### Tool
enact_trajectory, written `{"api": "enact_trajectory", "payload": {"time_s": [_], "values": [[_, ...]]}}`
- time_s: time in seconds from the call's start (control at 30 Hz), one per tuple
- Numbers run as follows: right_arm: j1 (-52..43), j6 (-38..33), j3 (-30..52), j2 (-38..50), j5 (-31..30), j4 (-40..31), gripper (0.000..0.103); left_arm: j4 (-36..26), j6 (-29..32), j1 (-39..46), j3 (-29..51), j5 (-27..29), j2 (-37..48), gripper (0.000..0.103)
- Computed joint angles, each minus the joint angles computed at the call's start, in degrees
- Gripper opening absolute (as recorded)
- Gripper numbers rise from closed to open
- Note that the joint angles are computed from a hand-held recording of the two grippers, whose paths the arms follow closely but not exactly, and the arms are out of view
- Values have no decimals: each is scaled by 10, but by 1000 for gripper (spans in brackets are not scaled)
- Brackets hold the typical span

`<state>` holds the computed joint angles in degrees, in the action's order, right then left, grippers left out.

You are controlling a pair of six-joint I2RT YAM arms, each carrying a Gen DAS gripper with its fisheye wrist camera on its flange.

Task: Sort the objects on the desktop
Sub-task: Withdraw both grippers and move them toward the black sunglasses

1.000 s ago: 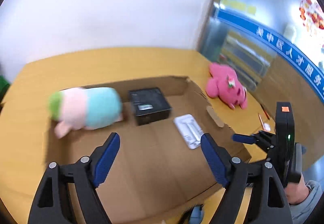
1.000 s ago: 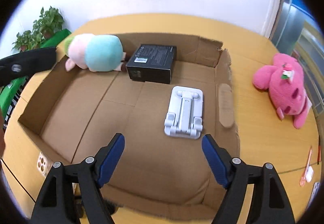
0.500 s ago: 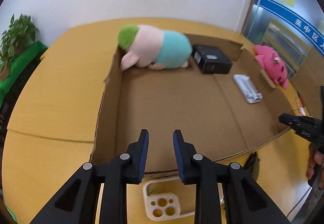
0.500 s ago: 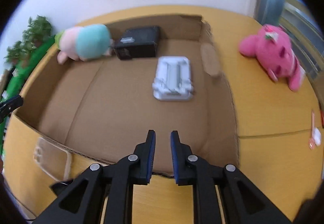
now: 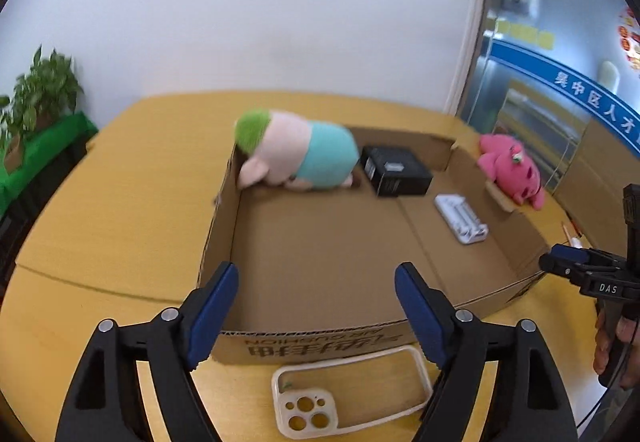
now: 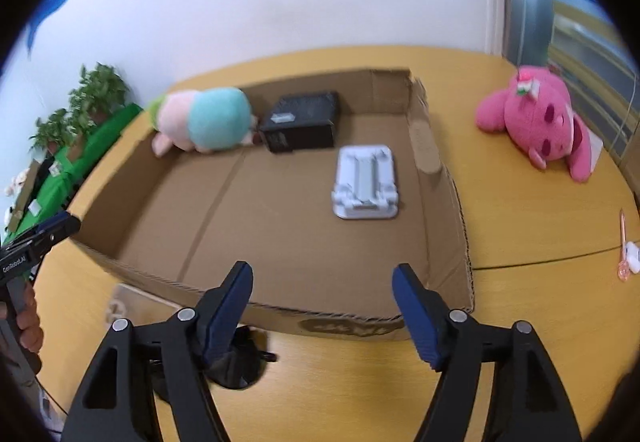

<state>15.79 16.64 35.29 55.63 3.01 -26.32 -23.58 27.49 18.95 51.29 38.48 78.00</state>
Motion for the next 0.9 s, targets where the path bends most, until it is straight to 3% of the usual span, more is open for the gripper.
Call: {"api": "enact_trajectory", "payload": {"time_s": [0.1,0.13,0.17,0.2,0.23,0.27,0.3,0.37,0.4,0.43,0.47,0.5,0.6,0.9], "values": [[35,22,1,-32,16,-13,76,-26,6,10,-1,29,-26,81],[46,27,0,-40,25,-15,76,-46,18,10,6,38,-26,60],[59,28,0,-47,37,-18,71,-73,41,5,15,37,-24,47],[75,27,3,-48,52,-24,46,-91,60,-6,19,22,-26,22],[84,27,10,-38,55,-34,30,-98,68,-14,19,7,-28,18],[83,28,14,-27,38,-39,13,-98,70,-20,12,-3,-34,18],[81,32,10,-23,21,-35,13,-96,75,-22,2,-2,-43,18],[86,40,0,-23,14,-26,14,-107,92,-24,-10,3,-53,31],[83,45,-7,-21,2,-21,24,-123,104,-26,-14,1,-58,59],[80,50,-13,-20,-9,-17,33,-133,112,-27,-20,4,-64,76],[78,58,-22,-21,-19,-11,48,-138,121,-24,-30,14,-71,77],[80,63,-29,-22,-20,-7,53,-149,139,-23,-41,27,-78,77],[82,70,-47,-8,-32,3,53,-184,179,-44,-59,19,-76,77],[71,89,-88,3,-67,24,53,-193,184,-123,-117,-20,-68,75]]}}
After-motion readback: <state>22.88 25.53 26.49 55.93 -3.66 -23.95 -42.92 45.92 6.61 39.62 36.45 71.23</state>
